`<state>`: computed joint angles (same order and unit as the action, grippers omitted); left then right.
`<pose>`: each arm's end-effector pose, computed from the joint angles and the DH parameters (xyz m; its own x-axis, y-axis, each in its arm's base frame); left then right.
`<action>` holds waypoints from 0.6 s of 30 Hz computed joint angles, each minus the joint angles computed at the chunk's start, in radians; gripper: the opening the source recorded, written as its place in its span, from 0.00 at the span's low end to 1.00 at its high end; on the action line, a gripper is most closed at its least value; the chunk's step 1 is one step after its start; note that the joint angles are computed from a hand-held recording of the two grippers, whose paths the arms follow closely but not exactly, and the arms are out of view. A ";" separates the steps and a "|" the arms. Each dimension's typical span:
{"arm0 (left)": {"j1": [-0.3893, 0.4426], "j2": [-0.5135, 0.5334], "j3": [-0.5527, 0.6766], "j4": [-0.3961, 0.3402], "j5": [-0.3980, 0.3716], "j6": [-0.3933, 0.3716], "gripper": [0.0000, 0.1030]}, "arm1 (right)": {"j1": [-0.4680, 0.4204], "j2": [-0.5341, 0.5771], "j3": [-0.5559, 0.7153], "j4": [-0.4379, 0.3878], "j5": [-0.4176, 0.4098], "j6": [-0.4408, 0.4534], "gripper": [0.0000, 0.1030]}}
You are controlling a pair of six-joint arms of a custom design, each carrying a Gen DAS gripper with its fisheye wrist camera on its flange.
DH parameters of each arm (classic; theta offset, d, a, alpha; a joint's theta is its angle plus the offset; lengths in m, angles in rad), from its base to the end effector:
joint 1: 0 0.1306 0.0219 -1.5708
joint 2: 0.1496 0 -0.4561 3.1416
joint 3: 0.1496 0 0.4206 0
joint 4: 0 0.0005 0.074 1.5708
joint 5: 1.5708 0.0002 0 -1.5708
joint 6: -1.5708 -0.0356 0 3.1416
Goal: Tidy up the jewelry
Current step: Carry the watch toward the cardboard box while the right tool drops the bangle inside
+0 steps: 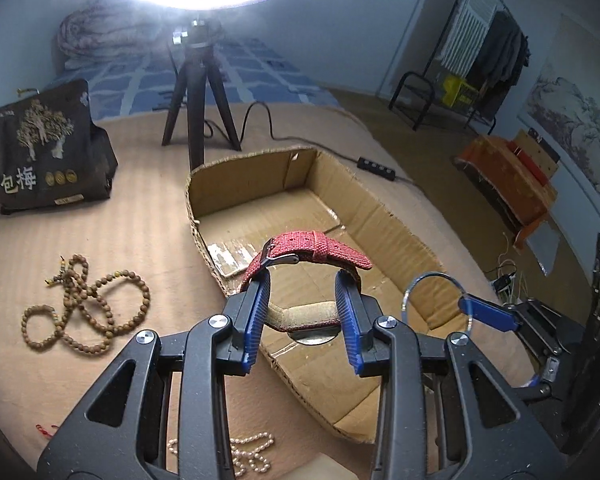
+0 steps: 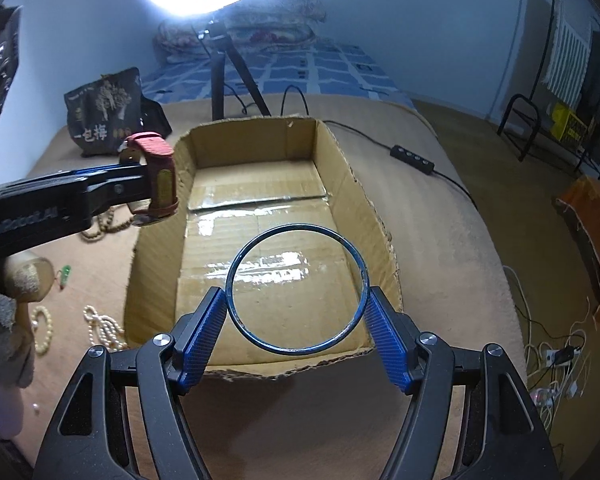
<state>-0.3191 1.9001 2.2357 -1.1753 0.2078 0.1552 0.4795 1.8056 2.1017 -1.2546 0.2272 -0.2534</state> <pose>0.6638 -0.2276 0.5928 -0.7660 0.0938 -0.6359 0.3232 0.9113 -0.2550 0.5873 0.2958 0.5871 -0.7867 -0.1338 -0.6026 -0.1419 0.9893 -0.0344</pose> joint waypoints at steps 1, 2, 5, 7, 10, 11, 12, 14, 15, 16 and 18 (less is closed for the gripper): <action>-0.002 0.015 0.019 -0.025 -0.010 -0.003 0.33 | -0.003 -0.001 -0.003 -0.001 0.000 0.000 0.69; -0.004 0.022 0.028 -0.037 -0.016 -0.004 0.33 | -0.006 -0.003 -0.008 0.000 0.001 -0.003 0.69; -0.005 0.047 0.058 -0.086 -0.033 -0.010 0.33 | -0.012 -0.004 -0.011 0.000 -0.005 -0.019 0.69; -0.005 0.058 0.072 -0.108 -0.040 -0.016 0.33 | -0.015 -0.007 -0.013 0.006 -0.005 -0.027 0.69; -0.004 0.055 0.070 -0.108 -0.034 -0.017 0.33 | -0.016 -0.007 -0.010 0.011 -0.005 -0.029 0.69; -0.004 0.055 0.071 -0.108 -0.034 -0.020 0.33 | -0.015 -0.008 -0.011 0.014 -0.001 -0.028 0.69; -0.004 0.050 0.064 -0.101 -0.039 -0.022 0.33 | -0.015 -0.009 -0.010 0.016 0.002 -0.026 0.69; -0.003 0.040 0.047 -0.083 -0.039 -0.020 0.33 | -0.021 -0.013 -0.011 0.017 -0.011 -0.028 0.68; 0.000 0.025 0.020 -0.051 -0.023 -0.016 0.33 | -0.025 -0.016 -0.011 0.018 -0.014 -0.038 0.67; 0.001 0.019 0.009 -0.035 -0.011 -0.016 0.23 | -0.028 -0.021 -0.015 0.024 -0.014 -0.042 0.63; 0.000 0.027 0.026 -0.049 -0.013 -0.021 0.06 | -0.033 -0.022 -0.012 0.018 -0.011 -0.050 0.46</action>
<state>-0.3194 1.9273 2.2614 -1.2239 0.1952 0.1339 0.4470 1.7835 2.0898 -1.2362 0.2158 -0.3029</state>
